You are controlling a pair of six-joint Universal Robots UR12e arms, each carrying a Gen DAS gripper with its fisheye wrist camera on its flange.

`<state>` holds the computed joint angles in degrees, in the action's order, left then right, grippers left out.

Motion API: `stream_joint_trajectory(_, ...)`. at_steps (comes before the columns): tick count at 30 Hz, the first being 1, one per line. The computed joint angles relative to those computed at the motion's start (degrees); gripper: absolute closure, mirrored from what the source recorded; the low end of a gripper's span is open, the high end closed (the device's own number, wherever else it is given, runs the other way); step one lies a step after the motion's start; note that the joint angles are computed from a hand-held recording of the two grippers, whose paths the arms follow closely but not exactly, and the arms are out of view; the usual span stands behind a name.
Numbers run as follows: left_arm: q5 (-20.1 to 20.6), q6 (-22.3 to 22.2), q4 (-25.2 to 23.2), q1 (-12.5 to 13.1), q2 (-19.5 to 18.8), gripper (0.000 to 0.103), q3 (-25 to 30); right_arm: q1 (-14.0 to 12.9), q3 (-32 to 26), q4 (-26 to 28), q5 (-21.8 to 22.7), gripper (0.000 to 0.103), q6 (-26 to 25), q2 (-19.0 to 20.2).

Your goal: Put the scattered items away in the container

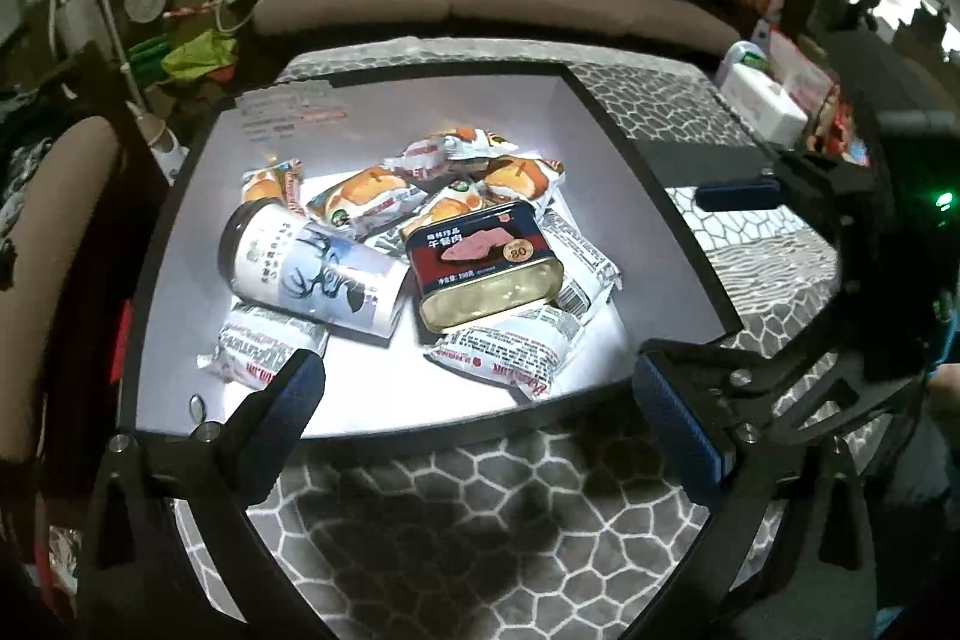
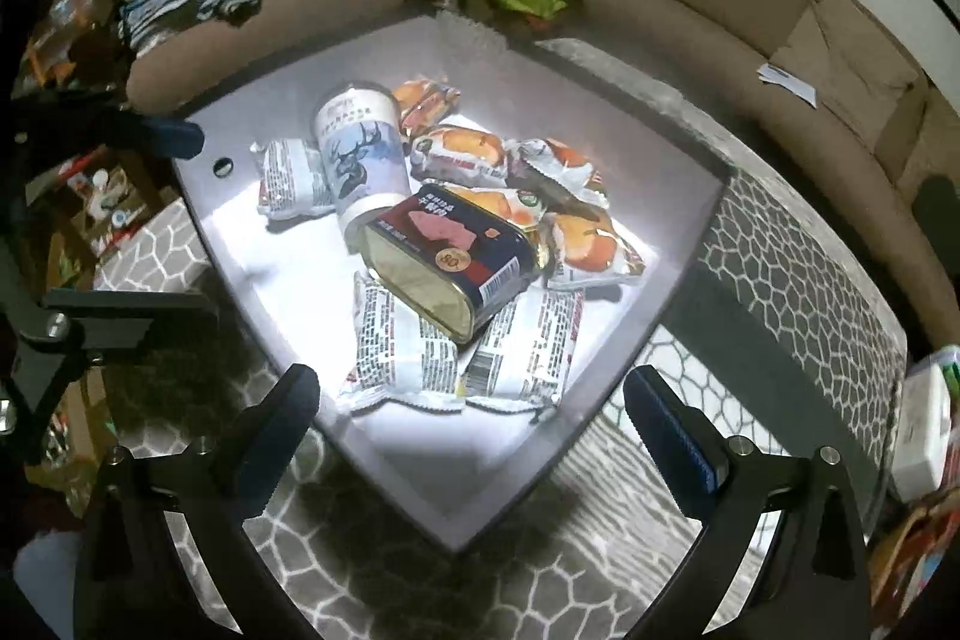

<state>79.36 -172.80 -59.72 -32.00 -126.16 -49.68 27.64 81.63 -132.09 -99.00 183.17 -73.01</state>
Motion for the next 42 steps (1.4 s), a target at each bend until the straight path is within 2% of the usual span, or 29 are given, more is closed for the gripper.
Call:
stream_joint_trajectory(4,-0.38,-1.24,0.8,-0.3,1.07,0.0,-1.6,0.48,1.33,-0.92,-1.1,0.0,0.96,-1.33)
stream_joint_trajectory(11,1.19,-1.56,1.28,-1.77,2.46,0.0,-3.37,1.09,4.19,-2.74,-2.63,0.0,2.6,-4.11)
stream_joint_trajectory(16,1.37,-2.61,1.97,-2.94,2.75,0.0,-3.37,0.69,7.16,-4.65,-3.23,0.0,4.62,-6.58)
stream_joint_trajectory(24,1.74,-4.25,2.43,-6.26,0.34,0.0,0.55,-2.02,13.87,-6.73,-3.85,0.0,9.19,-12.3)
stream_joint_trajectory(27,3.12,-6.35,3.92,-7.88,-1.02,0.0,1.95,-3.5,17.12,-7.8,-4.3,0.0,11.36,-14.68)
stream_joint_trajectory(30,5.55,-11.01,7.2,-9.83,-2.47,0.0,2.39,-5.21,21.2,-8.29,-6.18,0.0,16.3,-17.06)
stream_joint_trajectory(32,9.53,-14.23,8.91,-11.44,-3.66,0.0,2.65,-6.64,24.07,-8.2,-6.95,0.0,20.89,-18.43)
stream_joint_trajectory(34,9.99,-16.3,10.55,-12.5,-4.77,0.0,2.45,-7.84,26.85,-7.43,-8.52,0.0,25.33,-19.59)
stream_joint_trajectory(35,9.57,-16.84,10.26,-12.92,-5.53,0.0,2.81,-8.54,28.4,-7.25,-9.05,0.0,27.21,-20.18)
stream_joint_trajectory(38,11.8,-17.51,5.3,-14.26,-8.71,0.0,6.26,-10.59,31.76,-6.94,-9.08,0.0,32.25,-21.49)
stream_joint_trajectory(42,12.05,-18.89,1.76,-14.56,-11.85,0.0,9.43,-12.43,34.16,-7.14,-8.44,0.0,34.7,-22.15)
